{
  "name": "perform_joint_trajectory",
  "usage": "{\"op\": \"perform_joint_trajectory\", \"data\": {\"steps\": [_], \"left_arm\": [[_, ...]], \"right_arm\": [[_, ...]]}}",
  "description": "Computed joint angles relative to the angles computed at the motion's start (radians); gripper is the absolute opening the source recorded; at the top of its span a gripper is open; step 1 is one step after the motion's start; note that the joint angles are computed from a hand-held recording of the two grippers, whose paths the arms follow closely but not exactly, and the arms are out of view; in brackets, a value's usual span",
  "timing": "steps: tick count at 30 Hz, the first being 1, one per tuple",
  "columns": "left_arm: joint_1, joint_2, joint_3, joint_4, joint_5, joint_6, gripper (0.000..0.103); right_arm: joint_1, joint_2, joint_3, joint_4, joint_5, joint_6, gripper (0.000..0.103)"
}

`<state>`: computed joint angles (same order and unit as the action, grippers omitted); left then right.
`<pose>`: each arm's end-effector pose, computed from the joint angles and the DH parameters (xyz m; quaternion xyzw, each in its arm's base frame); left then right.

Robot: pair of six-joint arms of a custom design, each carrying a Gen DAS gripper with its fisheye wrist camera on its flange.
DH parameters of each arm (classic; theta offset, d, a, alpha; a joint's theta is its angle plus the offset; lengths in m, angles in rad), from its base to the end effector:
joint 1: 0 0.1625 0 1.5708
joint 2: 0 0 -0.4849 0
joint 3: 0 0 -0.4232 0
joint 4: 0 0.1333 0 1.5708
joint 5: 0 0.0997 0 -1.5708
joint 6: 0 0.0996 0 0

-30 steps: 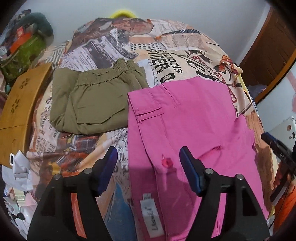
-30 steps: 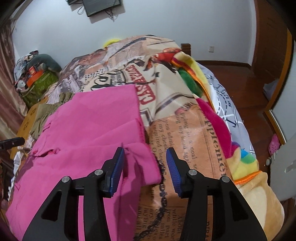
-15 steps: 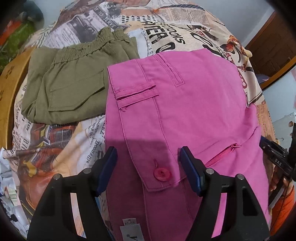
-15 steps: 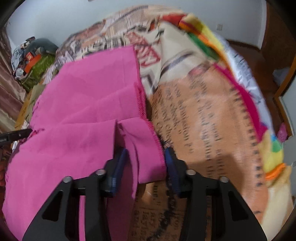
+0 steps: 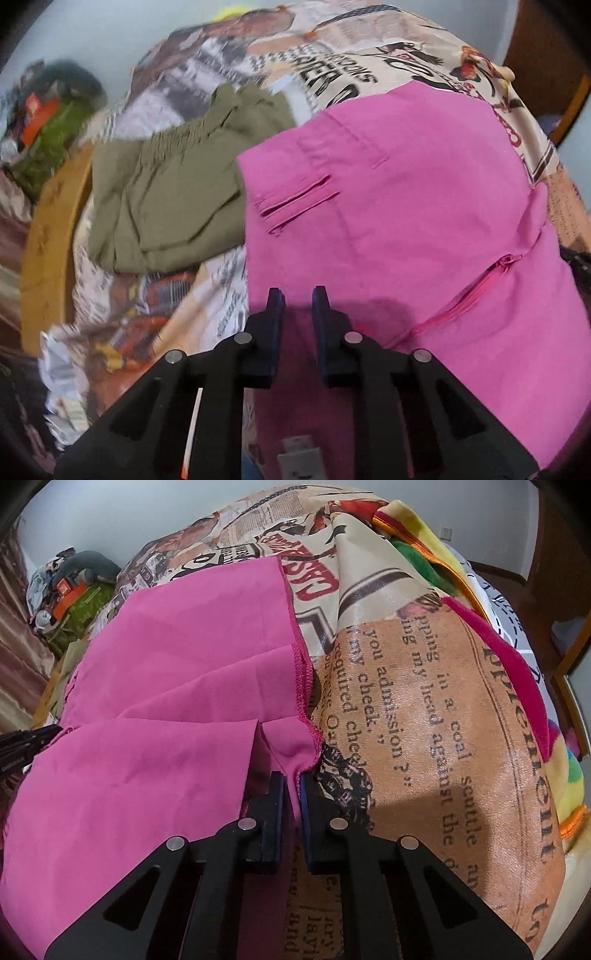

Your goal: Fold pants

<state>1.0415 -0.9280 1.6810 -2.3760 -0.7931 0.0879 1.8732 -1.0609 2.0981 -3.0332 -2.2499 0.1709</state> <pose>-0.1794 -0.7092 0.1956 0.2715 0.8843 -0.1065 0.3645 0.2387 -0.5276 0.1919 -0.0096 -0.9243 0.2697 0.2698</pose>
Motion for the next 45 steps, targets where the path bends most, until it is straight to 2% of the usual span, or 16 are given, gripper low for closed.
{"op": "perform_joint_trajectory", "data": {"steps": [4, 6, 7, 8, 10, 12, 14, 18, 21, 25, 32, 34, 36, 38, 42, 45], "left_arm": [[-0.004, -0.029, 0.002, 0.005, -0.011, 0.0, 0.018], [-0.008, -0.036, -0.011, 0.03, -0.028, 0.0, 0.025], [-0.009, -0.038, -0.016, 0.042, -0.044, -0.005, 0.038], [-0.006, -0.037, -0.029, 0.057, -0.078, -0.014, 0.057], [-0.003, -0.029, -0.043, 0.06, -0.124, -0.029, 0.077], [0.001, -0.008, -0.06, 0.082, -0.137, -0.053, 0.078], [0.002, 0.022, -0.077, 0.127, -0.082, -0.08, 0.078], [0.022, 0.027, -0.079, 0.116, -0.104, -0.093, 0.079], [0.013, 0.023, -0.071, 0.107, -0.083, -0.074, 0.078], [-0.004, -0.015, -0.018, 0.014, -0.065, 0.006, 0.078], [-0.003, -0.066, -0.021, -0.087, -0.055, 0.048, 0.078], [-0.002, -0.064, -0.045, -0.108, -0.052, 0.057, 0.079], [-0.005, -0.055, -0.069, -0.134, -0.042, 0.067, 0.08], [-0.006, -0.036, -0.098, -0.167, -0.03, 0.09, 0.083], [-0.008, -0.002, -0.139, -0.201, -0.007, 0.138, 0.085], [-0.005, 0.033, -0.166, -0.232, 0.012, 0.175, 0.085]], "right_arm": [[0.0, 0.003, -0.006, 0.007, -0.002, -0.001, 0.007], [0.002, 0.004, -0.006, 0.005, -0.006, 0.0, 0.007], [0.002, 0.004, -0.005, 0.003, -0.006, 0.0, 0.007], [0.003, 0.007, -0.007, 0.001, -0.006, 0.003, 0.007], [0.003, 0.007, -0.006, 0.001, -0.007, 0.007, 0.007], [0.006, 0.009, -0.008, 0.006, -0.013, 0.01, 0.007], [0.01, 0.011, -0.013, 0.016, -0.028, 0.005, 0.007], [0.022, 0.018, -0.019, 0.032, -0.066, -0.012, 0.007], [0.025, 0.012, -0.024, 0.055, -0.071, -0.022, 0.007], [0.036, -0.02, -0.041, 0.122, -0.077, -0.042, 0.007], [0.063, -0.084, -0.049, 0.054, -0.093, -0.074, 0.01], [0.074, -0.084, -0.062, 0.016, -0.107, -0.099, 0.014], [0.081, -0.073, -0.083, -0.016, -0.114, -0.118, 0.028], [0.087, -0.053, -0.102, -0.048, -0.123, -0.137, 0.035], [0.091, -0.014, -0.155, -0.057, -0.135, -0.166, 0.044], [0.077, 0.017, -0.199, -0.056, -0.118, -0.193, 0.046]]}}
